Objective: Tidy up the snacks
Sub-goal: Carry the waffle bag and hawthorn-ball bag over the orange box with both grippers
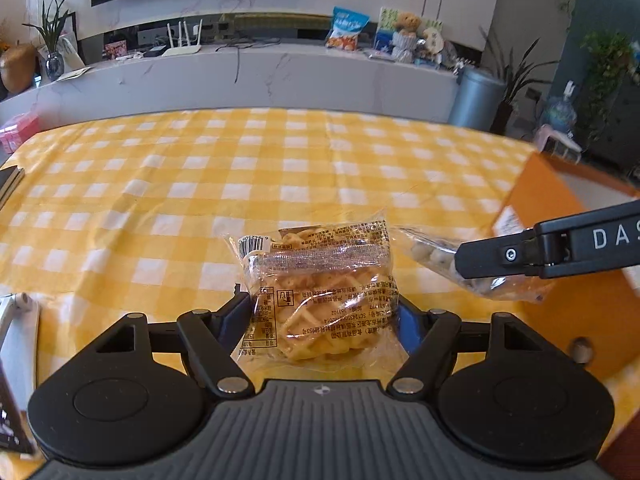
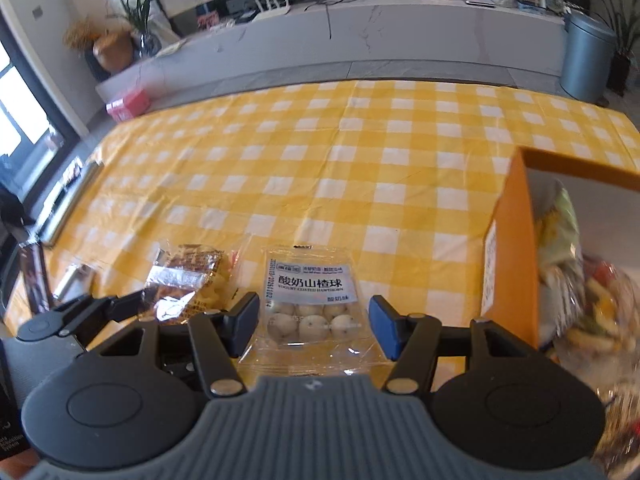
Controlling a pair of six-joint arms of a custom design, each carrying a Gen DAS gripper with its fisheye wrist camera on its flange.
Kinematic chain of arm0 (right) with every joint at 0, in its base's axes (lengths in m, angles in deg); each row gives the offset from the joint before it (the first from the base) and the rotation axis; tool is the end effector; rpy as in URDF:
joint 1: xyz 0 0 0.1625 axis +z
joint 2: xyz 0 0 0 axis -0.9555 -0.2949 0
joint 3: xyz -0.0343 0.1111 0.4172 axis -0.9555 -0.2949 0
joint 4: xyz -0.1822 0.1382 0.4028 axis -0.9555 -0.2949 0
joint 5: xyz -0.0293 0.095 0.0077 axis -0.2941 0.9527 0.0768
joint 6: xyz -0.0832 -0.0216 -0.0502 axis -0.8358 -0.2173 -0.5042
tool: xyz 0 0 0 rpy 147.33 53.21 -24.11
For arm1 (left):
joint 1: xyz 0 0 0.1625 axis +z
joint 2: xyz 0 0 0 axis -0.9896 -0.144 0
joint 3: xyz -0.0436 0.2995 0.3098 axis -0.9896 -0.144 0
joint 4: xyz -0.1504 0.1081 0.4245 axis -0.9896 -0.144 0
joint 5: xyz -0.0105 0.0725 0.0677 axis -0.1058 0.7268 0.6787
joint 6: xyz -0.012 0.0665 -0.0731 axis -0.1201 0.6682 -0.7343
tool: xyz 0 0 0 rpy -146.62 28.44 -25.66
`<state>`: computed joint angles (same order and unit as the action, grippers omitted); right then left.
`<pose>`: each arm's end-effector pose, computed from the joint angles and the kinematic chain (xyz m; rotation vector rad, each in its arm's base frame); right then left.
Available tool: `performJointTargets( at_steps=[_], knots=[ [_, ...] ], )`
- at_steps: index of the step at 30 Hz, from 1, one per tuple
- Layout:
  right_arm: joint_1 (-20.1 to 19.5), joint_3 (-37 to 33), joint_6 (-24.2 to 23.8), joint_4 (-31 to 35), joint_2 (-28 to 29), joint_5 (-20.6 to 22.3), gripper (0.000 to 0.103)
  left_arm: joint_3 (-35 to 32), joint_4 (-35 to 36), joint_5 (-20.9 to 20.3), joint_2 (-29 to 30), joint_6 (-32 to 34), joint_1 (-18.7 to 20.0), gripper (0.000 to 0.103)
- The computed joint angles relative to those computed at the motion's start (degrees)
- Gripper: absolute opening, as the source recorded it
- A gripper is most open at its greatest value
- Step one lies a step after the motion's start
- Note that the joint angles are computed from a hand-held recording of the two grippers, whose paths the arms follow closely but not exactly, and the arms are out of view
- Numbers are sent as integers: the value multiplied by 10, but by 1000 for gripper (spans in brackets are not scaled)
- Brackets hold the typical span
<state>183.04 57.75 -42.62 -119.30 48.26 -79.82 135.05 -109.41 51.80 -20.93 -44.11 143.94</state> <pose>0.3856 -0.7618 0.0052 0.7763 -2.6587 0.4507 -0.1017 -0.6497 0.2835 0.1417 2.2325 -1.0093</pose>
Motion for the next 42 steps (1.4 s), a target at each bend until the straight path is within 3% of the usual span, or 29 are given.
performJointTargets(
  at_steps=[11,15,20,30,34,42],
  knots=[
    [-3,165,32,-153,-126,59,59,11,-61,3,-12,49,-62,83],
    [-7,206,30,-207,-162,54,59,-4,-84,-12,6,88,-81,83],
    [-19,244,22,-265,-201,22,59,-39,-73,-63,40,119,-90,83],
    [-60,265,-19,-327,-236,-82,59,-179,74,-205,137,124,-62,83],
    [-74,251,-33,-327,-233,-107,59,-240,139,-234,176,128,-47,83],
    [-92,200,-108,-317,-197,-161,59,-370,256,-284,265,134,-28,83]
  ],
)
